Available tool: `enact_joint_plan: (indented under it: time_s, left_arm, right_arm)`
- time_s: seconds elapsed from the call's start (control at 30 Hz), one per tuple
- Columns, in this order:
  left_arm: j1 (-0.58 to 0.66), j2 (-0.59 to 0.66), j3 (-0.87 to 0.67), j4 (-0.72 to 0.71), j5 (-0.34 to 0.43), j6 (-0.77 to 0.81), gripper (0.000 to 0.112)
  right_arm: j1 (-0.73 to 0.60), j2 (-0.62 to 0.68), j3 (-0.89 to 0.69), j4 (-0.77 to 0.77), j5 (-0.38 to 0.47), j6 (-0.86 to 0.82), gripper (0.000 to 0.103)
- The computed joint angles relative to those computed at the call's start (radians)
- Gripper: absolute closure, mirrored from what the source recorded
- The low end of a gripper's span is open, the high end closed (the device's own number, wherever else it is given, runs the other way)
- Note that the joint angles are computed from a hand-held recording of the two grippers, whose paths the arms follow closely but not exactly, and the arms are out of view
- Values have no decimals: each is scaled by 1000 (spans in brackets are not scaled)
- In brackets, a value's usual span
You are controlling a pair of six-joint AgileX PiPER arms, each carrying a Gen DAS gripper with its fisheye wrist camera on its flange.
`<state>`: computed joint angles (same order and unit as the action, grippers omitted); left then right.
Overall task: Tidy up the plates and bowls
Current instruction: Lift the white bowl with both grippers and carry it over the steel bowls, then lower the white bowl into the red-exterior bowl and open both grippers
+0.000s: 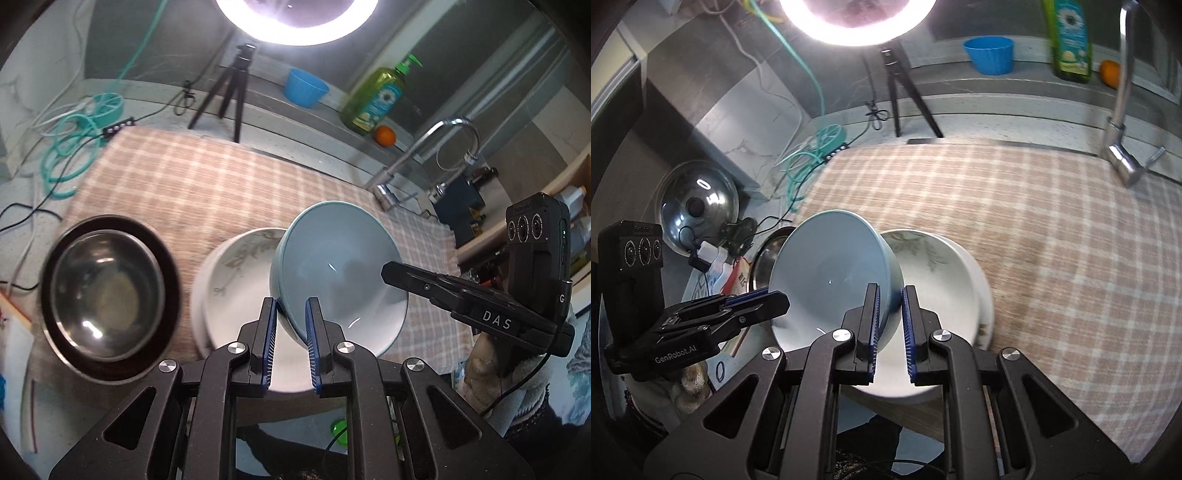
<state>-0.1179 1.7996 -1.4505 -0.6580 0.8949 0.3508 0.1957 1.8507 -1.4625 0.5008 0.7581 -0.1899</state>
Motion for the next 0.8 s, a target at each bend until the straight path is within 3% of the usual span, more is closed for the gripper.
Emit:
enact_joint_plan:
  time_s: [0.3,0.8]
  left_arm:
    - [139,-34,40,-20,10,44,98]
    - [318,20,27,-29,46,94,98]
  right_arm:
    - [121,134,-199,-47,39,81,91]
    - [252,449,-641,-126,204,215,91]
